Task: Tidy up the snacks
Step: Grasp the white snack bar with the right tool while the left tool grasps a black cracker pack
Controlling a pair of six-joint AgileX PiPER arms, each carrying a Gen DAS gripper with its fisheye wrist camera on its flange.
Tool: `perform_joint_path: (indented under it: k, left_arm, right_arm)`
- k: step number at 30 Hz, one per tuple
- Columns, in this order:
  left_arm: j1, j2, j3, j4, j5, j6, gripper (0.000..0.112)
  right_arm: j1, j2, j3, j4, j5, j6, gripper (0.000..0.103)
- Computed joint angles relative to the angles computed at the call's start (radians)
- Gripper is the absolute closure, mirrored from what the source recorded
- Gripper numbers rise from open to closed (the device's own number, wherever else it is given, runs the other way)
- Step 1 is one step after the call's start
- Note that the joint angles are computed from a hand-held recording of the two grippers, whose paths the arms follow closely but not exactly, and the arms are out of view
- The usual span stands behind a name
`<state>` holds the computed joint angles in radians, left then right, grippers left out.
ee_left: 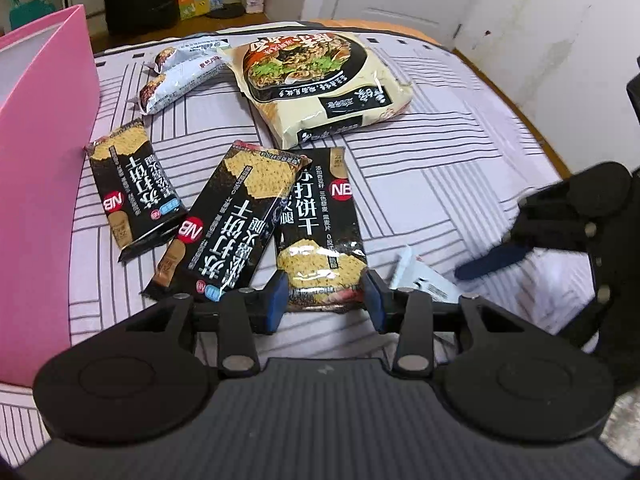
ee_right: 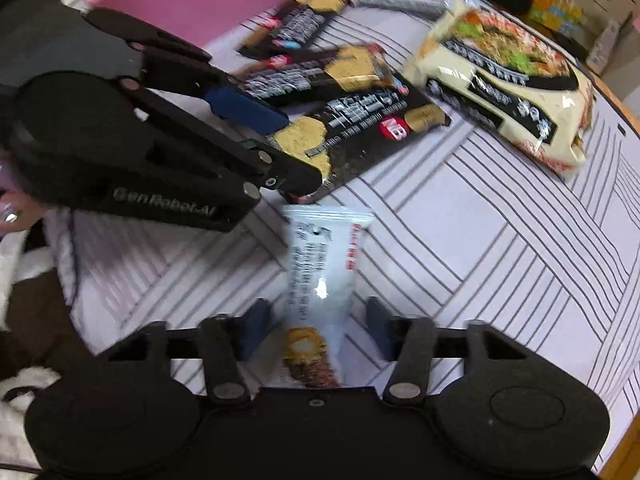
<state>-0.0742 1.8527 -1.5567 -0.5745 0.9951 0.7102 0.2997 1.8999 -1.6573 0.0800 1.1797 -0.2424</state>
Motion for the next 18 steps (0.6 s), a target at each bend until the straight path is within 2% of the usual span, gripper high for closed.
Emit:
perform_joint_path:
  k: [2, 7, 12, 16, 18]
  left_arm:
    - [-0.03, 0.004, 0.005, 0.021, -0.04, -0.017, 0.069]
    - [-0.069, 0.046, -0.046, 0.025, -0.068, -0.113, 0.058]
    - [-0.114, 0.072, -0.074, 0.068, -0.115, -0.216, 0.052]
    - [-0.156, 0.077, -0.062, 0.118, -0.196, -0.262, 0.049]
    - [-0.177, 0.056, -0.011, 0.145, -0.275, -0.247, 0.052]
  right_arm:
    - [-0.022, 0.0, -0.01, 0.034, -0.005, -0.002, 0.072]
    - [-0.049, -0.005, -0.016, -0.033, -0.018, 0.128, 0.072]
    - [-0.096, -0.04, 0.02, -0.049, -0.053, 0.205, 0.072]
    - [-0.122, -0.02, 0.006, -0.062, -0.063, 0.264, 0.072]
    - [-0.137, -0.011, 0.002, -0.045, -0.069, 0.283, 0.072]
